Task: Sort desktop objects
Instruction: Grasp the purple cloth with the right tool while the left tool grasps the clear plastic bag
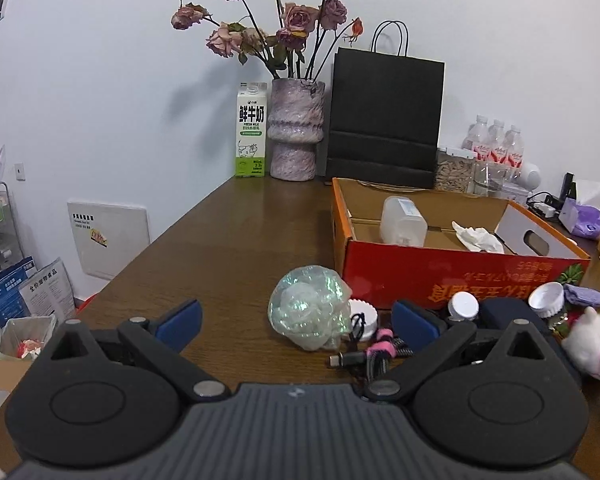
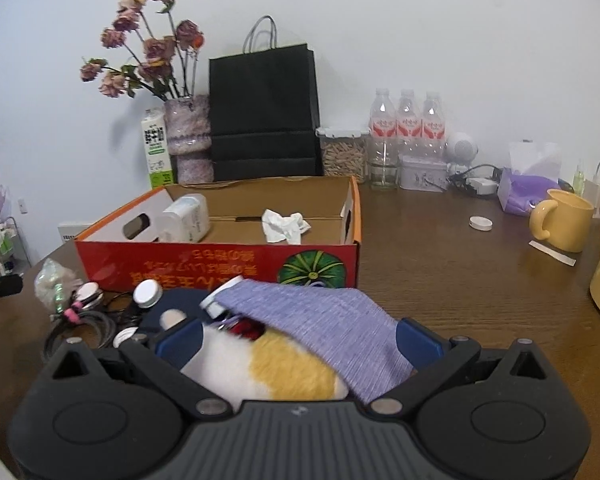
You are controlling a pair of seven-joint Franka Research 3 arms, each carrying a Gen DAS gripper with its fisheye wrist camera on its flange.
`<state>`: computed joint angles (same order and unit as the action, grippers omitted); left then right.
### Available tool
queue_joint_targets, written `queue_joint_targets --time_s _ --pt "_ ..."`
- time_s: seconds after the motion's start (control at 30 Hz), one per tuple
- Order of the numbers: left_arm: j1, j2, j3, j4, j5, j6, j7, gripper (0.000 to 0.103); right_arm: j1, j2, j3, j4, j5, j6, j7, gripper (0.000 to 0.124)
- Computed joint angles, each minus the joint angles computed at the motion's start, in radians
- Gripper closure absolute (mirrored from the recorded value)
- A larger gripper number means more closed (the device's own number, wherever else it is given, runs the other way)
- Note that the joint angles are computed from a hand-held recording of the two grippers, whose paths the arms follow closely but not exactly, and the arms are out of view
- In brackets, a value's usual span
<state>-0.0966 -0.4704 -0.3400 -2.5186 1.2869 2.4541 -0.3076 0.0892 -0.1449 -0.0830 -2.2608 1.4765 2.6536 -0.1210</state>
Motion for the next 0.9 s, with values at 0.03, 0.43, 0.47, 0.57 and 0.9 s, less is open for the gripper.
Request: queue_joint_targets --time_s 0.03,0.43,0.47,0.57,0.9 --pt "0.003 0.01 0.005 0.006 -0.002 0.003 0.004 0.0 0.0 0.019 0.002 0.018 -0.016 0.003 0.027 0.021" --pt "0.054 0.116 0.074 0.061 -0.008 0.152 0.039 0.001 -0.055 0.144 0.019 0.144 -0.179 -0.128 0.254 0.046" --pt "0.056 0.126 0.077 0.068 -0.016 0.158 0.044 0.001 -0.057 0.144 0.021 0.145 -0.181 -0.135 0.253 0.053" --pt "0.065 0.15 0.09 0.079 -0.036 0.191 0.053 0.009 -0.058 0.141 0.026 0.143 -0.185 -0.133 0.248 0.066" --pt "0.098 0.164 0.101 0.075 -0.069 0.273 0.045 0.049 -0.066 0.124 0.02 0.131 -0.113 -0.134 0.215 0.085"
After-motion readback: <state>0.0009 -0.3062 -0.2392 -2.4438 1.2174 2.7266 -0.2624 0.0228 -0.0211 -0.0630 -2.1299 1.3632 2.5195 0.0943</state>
